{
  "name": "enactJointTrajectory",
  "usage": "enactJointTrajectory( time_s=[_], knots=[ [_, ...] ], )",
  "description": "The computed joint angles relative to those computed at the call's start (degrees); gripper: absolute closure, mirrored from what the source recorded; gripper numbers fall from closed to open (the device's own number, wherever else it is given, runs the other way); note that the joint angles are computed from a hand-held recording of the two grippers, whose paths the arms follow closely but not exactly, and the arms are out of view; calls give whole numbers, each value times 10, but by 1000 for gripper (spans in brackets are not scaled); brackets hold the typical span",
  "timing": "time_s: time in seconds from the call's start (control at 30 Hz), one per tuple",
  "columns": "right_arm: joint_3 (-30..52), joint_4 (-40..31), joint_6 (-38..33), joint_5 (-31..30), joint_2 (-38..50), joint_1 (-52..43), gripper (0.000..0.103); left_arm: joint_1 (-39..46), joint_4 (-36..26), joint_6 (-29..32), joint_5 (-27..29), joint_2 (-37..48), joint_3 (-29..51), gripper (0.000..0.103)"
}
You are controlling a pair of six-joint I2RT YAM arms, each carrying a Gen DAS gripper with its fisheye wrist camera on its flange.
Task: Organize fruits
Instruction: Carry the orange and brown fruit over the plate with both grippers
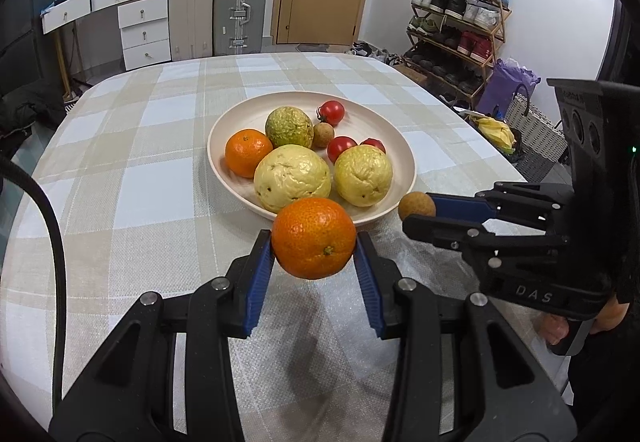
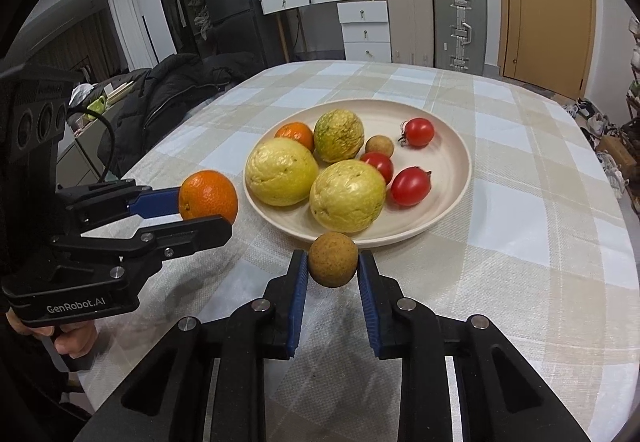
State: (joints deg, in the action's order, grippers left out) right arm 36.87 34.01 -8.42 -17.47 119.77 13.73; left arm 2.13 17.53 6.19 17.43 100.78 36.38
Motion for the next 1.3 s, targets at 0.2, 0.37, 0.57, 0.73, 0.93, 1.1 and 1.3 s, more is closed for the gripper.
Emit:
enactJointTrajectory(
  time_s=[0.2, 0.37, 0.57, 0.73, 0.93, 1.1, 1.3],
  knots=[
    [-15, 19, 6, -9, -17, -16, 77, -3, 2, -2, -3, -3, 1, 65],
    [-20, 26, 11, -11, -27, -27, 77, -8, 1, -3, -4, -8, 2, 65],
    [-15, 19, 9, -9, -32, -34, 77, -14, -5, -8, -5, 2, 15, 65],
    [-11, 18, 9, -10, -32, -40, 77, -20, -9, -12, -7, 12, 28, 65],
    [5, 8, 9, -7, -20, -40, 77, -24, -10, -15, -9, 29, 44, 65],
    [16, 0, 10, -4, -14, -41, 77, -28, -16, -18, -9, 53, 68, 65],
    [37, -11, 12, -3, -1, -43, 77, -36, -15, -18, -12, 68, 85, 65]
  ],
)
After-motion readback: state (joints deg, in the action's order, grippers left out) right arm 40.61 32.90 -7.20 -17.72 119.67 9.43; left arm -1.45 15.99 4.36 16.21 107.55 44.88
